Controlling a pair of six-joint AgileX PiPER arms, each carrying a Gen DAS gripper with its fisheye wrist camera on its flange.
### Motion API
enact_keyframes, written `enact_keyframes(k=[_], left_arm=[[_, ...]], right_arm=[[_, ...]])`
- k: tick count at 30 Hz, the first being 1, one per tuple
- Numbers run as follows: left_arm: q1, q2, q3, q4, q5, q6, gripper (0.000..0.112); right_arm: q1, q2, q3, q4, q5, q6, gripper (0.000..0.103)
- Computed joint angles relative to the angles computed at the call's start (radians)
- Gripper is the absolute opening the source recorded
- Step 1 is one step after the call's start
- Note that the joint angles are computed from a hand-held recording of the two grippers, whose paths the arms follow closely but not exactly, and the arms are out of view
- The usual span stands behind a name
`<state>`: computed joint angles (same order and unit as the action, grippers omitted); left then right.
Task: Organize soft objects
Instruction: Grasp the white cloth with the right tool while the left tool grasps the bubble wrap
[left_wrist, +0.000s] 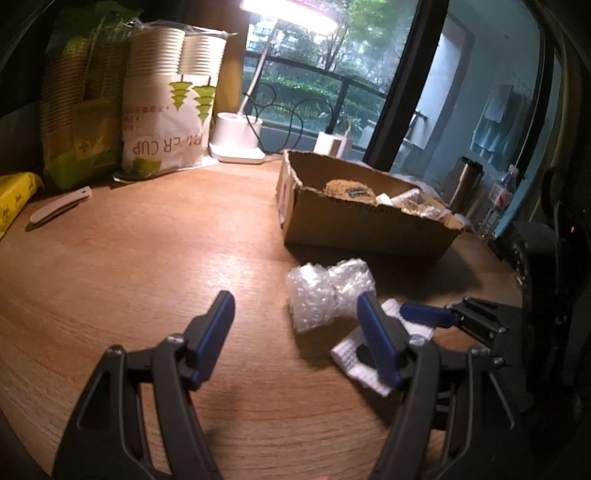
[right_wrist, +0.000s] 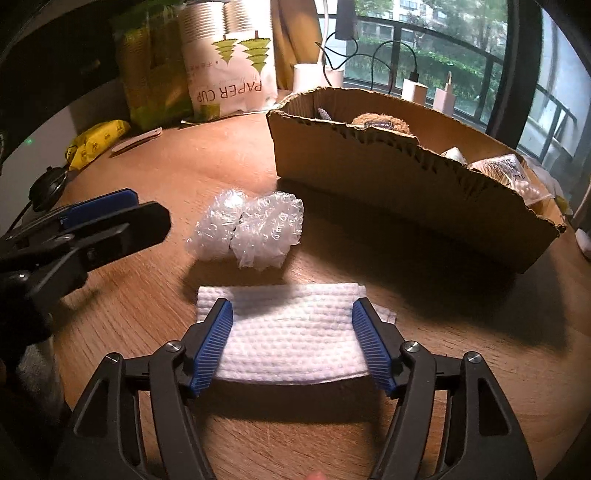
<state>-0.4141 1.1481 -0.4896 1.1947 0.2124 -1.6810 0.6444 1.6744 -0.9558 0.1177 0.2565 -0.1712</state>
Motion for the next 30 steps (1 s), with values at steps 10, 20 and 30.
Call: enact_keyframes(k=[10, 20, 30], left_arm=[[-0.078, 0.136, -0.126, -0.142, 0.082, 0.148, 0.07], [-0.103, 0.294, -0.272, -0.312, 0.154, 0.324, 0.07], [-0.122, 0.381, -0.364, -0.391, 0.182, 0.47, 0.07]], right_arm=[[-0.098, -0.04, 0.035, 0.162, 0.006, -0.229, 0.033], [-0.312, -0.064, 0.061, 0.637, 0.087, -0.706, 0.016], [-0.402, -0.097, 0.096, 0.971, 0.146, -1.032, 0.016]])
